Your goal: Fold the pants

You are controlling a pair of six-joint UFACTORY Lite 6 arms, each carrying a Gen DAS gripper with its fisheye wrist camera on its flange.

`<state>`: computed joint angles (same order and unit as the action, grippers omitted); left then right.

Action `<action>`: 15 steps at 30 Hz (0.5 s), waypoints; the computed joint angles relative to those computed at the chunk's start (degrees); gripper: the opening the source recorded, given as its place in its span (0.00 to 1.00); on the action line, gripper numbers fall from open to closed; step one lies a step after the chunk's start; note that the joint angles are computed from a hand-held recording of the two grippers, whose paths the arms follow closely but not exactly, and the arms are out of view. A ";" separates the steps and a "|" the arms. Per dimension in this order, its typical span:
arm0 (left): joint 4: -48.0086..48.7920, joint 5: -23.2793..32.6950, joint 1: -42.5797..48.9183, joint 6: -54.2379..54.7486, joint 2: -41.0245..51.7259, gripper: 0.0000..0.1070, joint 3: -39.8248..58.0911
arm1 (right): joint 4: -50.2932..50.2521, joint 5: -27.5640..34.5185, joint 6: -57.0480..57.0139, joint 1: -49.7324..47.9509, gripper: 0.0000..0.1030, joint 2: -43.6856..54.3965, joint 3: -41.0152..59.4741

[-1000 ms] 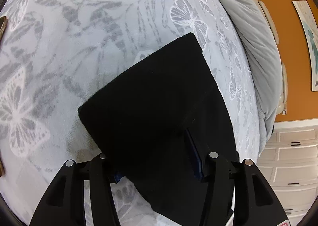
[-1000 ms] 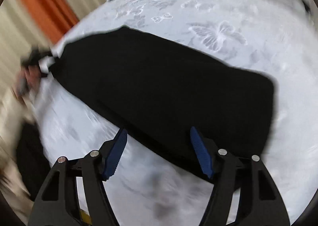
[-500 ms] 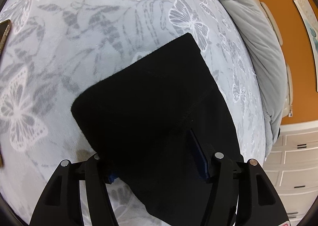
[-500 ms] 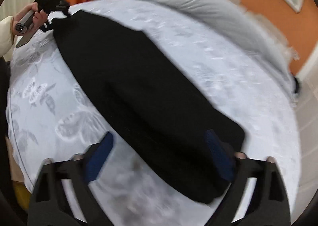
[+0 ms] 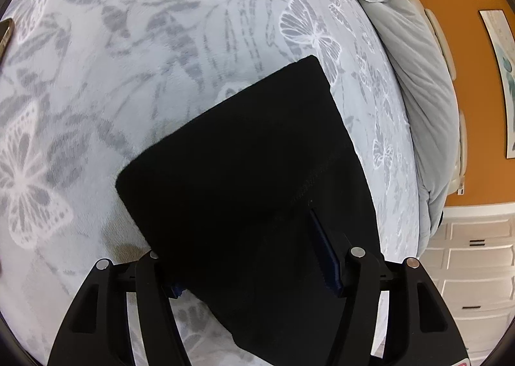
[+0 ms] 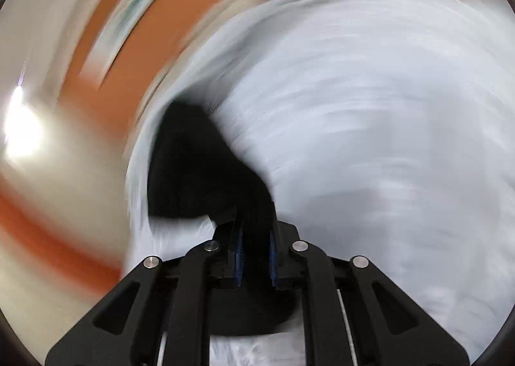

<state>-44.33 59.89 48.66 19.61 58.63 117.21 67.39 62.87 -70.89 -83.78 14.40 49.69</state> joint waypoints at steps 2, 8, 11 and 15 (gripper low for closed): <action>0.14 -1.00 -0.28 -0.02 -0.80 0.57 -1.19 | -4.51 -3.44 4.02 -2.28 0.11 9.80 5.69; 1.09 -6.76 -1.82 1.45 -5.92 0.57 -8.72 | -8.25 -3.05 3.44 0.14 0.46 14.37 8.25; 1.48 -8.38 -2.39 1.35 -7.09 0.57 -10.32 | -4.28 -4.27 -0.03 0.57 0.76 11.69 6.30; 1.63 -8.95 -2.66 1.30 -7.40 0.58 -10.72 | -0.29 -7.94 -2.61 3.37 0.73 14.44 6.39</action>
<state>-42.71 50.94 46.00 20.90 51.23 106.49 67.10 54.93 -73.50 -80.41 28.84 56.07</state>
